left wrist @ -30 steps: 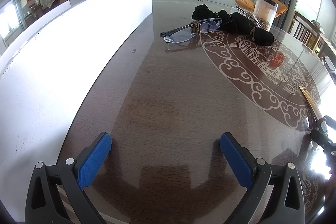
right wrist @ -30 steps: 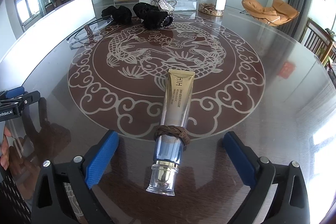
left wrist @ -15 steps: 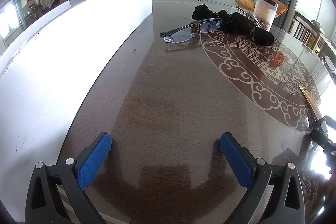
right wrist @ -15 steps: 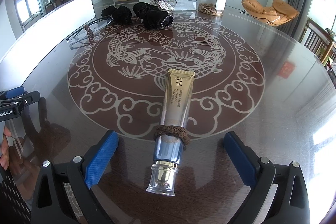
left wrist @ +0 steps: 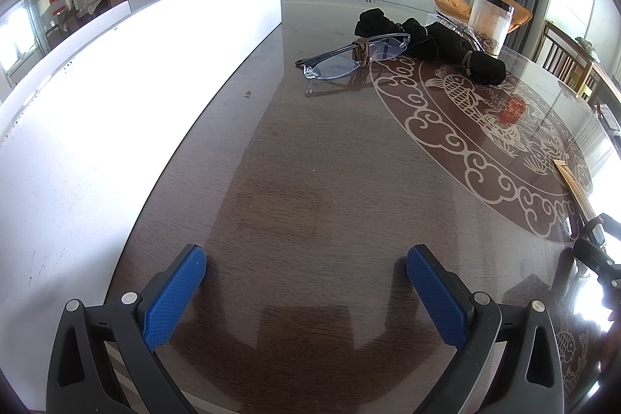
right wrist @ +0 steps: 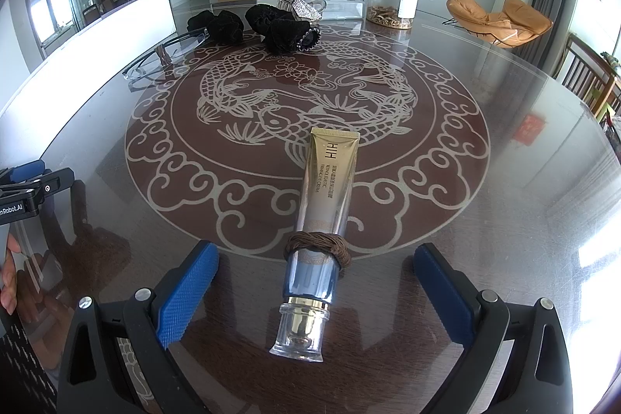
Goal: Organize objects
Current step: 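Hold the gold tube raised in the right tool, then grasp the rimless eyeglasses with the left tool while the right tool holds the tube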
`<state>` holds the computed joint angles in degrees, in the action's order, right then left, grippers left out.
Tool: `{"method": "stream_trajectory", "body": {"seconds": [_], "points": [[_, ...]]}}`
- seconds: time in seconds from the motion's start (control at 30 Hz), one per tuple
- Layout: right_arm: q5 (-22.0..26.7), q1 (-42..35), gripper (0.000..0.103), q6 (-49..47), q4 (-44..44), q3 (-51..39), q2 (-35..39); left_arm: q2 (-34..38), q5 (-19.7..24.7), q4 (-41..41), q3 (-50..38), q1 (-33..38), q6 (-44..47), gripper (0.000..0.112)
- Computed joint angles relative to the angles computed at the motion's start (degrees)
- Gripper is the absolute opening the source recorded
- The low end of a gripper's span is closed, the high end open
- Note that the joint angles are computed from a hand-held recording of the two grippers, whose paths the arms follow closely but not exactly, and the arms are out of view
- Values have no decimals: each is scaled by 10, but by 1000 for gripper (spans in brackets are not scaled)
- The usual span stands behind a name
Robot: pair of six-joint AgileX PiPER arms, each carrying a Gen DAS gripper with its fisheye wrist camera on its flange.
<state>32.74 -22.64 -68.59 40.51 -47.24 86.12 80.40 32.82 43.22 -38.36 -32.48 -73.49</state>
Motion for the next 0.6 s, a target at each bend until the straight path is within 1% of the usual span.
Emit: {"method": "stream_trajectory", "body": {"seconds": [0.33,0.43,0.6], "points": [[0,1,101,1,0,0,0,5,-5,1,-3,6,3,103],[0,0,101,0,0,0,0,-9,8,-3,6,-10,-4,103],[-1,1,101,0,1,0,1,-15,14,-8,10,-15,-1,103]]}}
